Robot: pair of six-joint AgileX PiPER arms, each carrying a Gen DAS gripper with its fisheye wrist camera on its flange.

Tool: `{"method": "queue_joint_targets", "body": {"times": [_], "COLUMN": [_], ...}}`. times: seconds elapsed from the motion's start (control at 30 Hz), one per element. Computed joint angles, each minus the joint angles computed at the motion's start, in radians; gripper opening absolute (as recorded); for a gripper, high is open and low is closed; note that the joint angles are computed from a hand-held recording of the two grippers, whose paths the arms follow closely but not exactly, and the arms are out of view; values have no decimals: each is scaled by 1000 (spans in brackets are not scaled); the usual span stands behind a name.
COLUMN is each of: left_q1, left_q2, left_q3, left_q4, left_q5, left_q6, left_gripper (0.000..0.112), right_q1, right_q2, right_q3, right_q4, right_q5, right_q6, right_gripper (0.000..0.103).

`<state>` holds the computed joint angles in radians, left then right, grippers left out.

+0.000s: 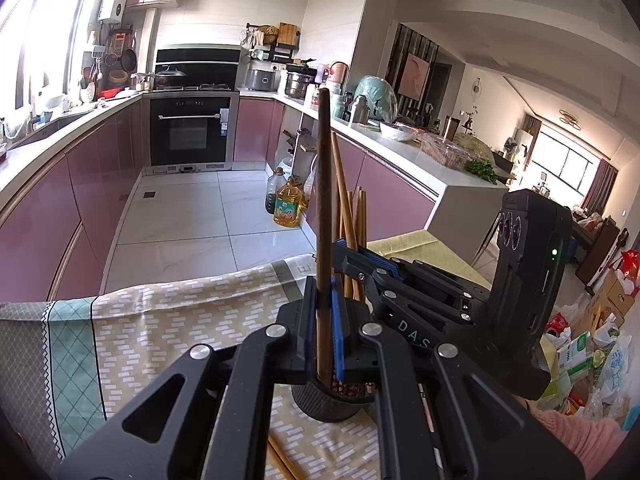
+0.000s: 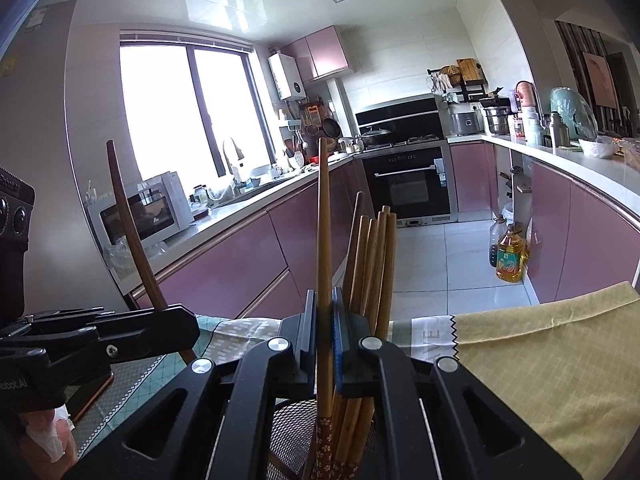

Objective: Organize utensils
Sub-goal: 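Lower both held chopsticks into the mesh cup, then open both tools to release the chopsticks in the mesh cup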

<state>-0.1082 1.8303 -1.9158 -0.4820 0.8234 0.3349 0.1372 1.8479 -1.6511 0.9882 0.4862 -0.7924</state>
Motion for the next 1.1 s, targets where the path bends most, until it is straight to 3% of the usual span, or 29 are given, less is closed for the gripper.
{"method": "queue_joint_targets", "body": {"times": [1.1], "left_q1": [-31], "left_q2": [82], "left_q3": [-72], "left_q4": [69], "left_q5": [55], "left_q6": [-20], "left_gripper": [8], "right_q1": [-47], "right_q2": [-6], "right_q3": [-24], "right_q4": [-130], "right_q5": [225], "right_q6": [156], "right_gripper": [7]}}
